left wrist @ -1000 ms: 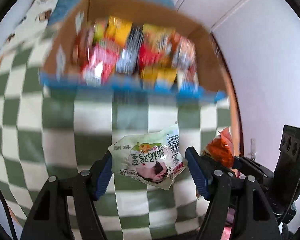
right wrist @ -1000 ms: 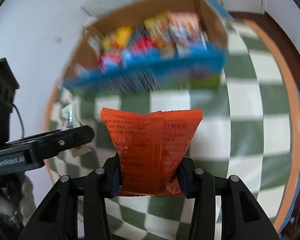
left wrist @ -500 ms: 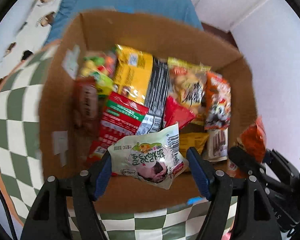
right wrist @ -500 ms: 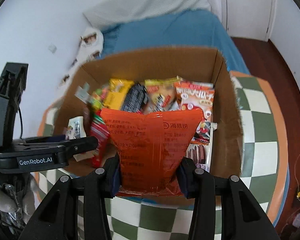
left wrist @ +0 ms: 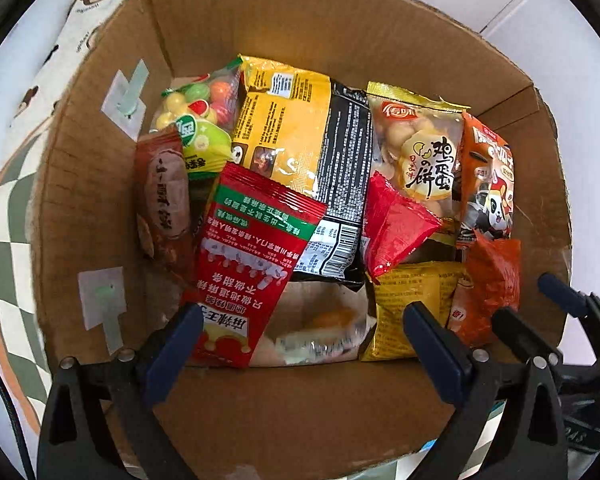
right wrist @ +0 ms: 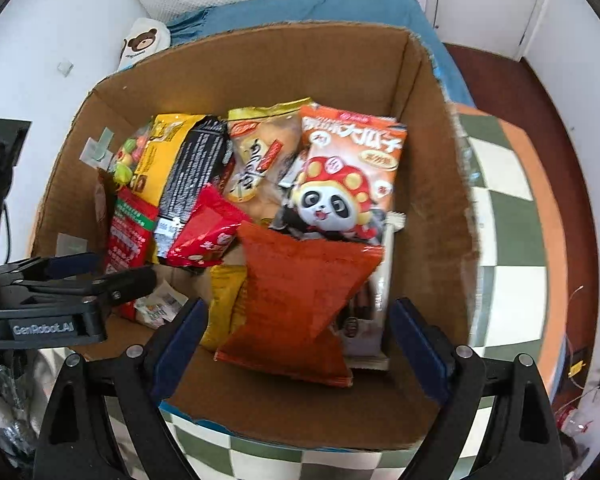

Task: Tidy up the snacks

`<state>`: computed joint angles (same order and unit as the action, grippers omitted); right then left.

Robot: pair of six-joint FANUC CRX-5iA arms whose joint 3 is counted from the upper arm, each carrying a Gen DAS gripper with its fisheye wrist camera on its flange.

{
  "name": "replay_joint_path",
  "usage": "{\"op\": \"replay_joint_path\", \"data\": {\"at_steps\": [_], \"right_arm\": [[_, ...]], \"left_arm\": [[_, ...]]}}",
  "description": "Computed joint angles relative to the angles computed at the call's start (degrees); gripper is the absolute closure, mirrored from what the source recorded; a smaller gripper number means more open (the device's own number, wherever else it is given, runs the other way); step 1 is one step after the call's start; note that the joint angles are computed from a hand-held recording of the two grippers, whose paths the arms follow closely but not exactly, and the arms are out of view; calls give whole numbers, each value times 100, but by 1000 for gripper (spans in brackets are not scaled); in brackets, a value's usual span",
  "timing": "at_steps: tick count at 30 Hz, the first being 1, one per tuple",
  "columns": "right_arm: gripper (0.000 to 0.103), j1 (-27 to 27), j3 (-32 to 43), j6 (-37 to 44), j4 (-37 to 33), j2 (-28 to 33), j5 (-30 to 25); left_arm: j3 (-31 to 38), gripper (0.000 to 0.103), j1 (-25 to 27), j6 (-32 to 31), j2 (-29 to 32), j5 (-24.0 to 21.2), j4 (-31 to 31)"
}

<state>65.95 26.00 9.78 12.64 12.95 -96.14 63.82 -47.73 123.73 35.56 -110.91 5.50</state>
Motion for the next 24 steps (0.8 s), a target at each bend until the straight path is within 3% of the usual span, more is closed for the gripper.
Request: {"op": "replay_joint_path", "data": {"at_steps": [7, 13, 22, 24], "right_arm": [[8, 224, -13, -201, 258, -63, -322], [6, 505, -2, -522, 603, -147, -511], [6, 1162, 562, -788, 1392, 37, -1231], [5, 1361, 760, -837, 1622, 124, -1435]], "left_arm": [[775, 1, -388, -38, 98, -442, -782], [849, 1, -694, -8, -169, -433, -1332], [1436, 1, -1159, -70, -366, -586, -2051], [1303, 1, -1241, -85, -549, -508, -2199]]}}
